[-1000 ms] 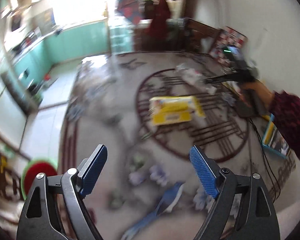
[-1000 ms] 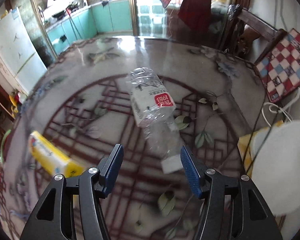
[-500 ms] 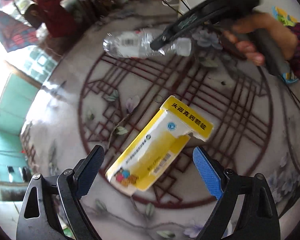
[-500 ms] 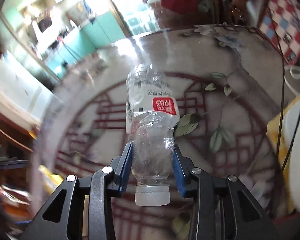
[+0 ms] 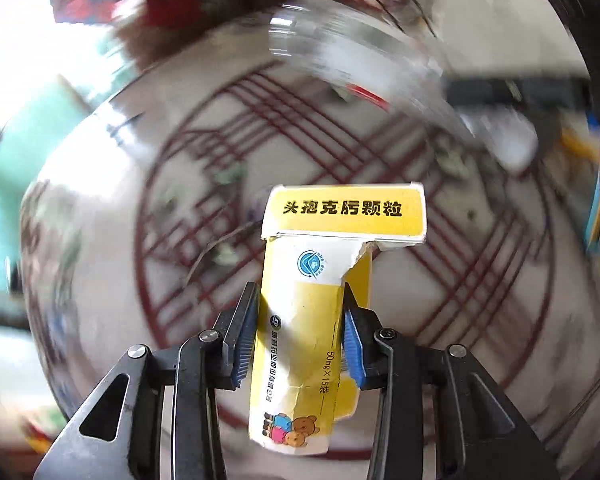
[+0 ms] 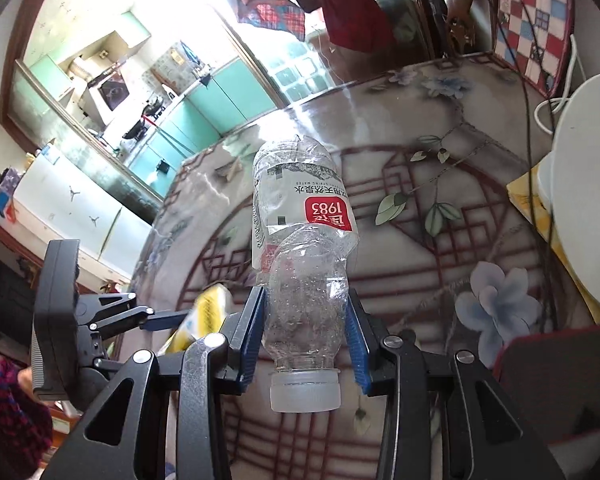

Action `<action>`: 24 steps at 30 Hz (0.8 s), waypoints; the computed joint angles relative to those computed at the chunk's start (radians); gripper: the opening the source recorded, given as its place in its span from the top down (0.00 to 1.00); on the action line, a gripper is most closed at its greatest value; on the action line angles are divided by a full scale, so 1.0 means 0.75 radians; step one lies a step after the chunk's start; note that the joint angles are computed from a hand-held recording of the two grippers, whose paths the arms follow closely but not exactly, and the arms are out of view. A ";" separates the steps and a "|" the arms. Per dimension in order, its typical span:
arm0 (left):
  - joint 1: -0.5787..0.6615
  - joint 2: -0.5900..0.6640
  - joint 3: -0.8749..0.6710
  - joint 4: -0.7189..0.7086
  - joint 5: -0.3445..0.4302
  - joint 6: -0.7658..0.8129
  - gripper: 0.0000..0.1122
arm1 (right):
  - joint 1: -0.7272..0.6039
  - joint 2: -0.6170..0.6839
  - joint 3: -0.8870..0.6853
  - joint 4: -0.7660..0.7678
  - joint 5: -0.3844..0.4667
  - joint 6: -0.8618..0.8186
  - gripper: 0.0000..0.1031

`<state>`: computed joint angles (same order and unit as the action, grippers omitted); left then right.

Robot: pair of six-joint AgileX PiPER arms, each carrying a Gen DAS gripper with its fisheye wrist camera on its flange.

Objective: Collect trash
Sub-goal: 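Grasp yellow medicine box with left gripper while right gripper grasps plastic water bottle, then carry yellow box and water bottle over the red bin and open both grippers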

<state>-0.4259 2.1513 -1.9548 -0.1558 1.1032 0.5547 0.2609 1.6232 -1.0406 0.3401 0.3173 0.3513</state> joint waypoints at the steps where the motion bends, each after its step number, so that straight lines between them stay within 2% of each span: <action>1: 0.020 -0.071 0.088 -0.038 -0.030 -0.050 0.67 | 0.022 -0.030 0.014 -0.082 0.003 0.089 0.65; 4: 0.073 -0.275 0.339 -0.148 -0.108 -0.123 0.67 | 0.106 -0.111 0.041 -0.353 0.027 0.388 0.65; 7: 0.102 -0.469 0.569 -0.198 -0.187 -0.154 0.67 | 0.186 -0.179 0.069 -0.506 0.047 0.585 0.65; 11: 0.141 -0.653 0.768 -0.230 -0.243 -0.245 0.67 | 0.309 -0.225 0.070 -0.682 0.097 0.823 0.65; 17: 0.242 -0.768 0.914 -0.278 -0.265 -0.393 0.66 | 0.451 -0.229 0.053 -0.744 0.114 0.991 0.65; 19: 0.282 -0.811 0.964 -0.296 -0.276 -0.404 0.66 | 0.519 -0.220 0.030 -0.822 0.145 1.079 0.65; 24: 0.265 -0.865 1.017 -0.156 -0.306 -0.447 0.66 | 0.619 -0.175 -0.034 -0.857 0.186 1.125 0.65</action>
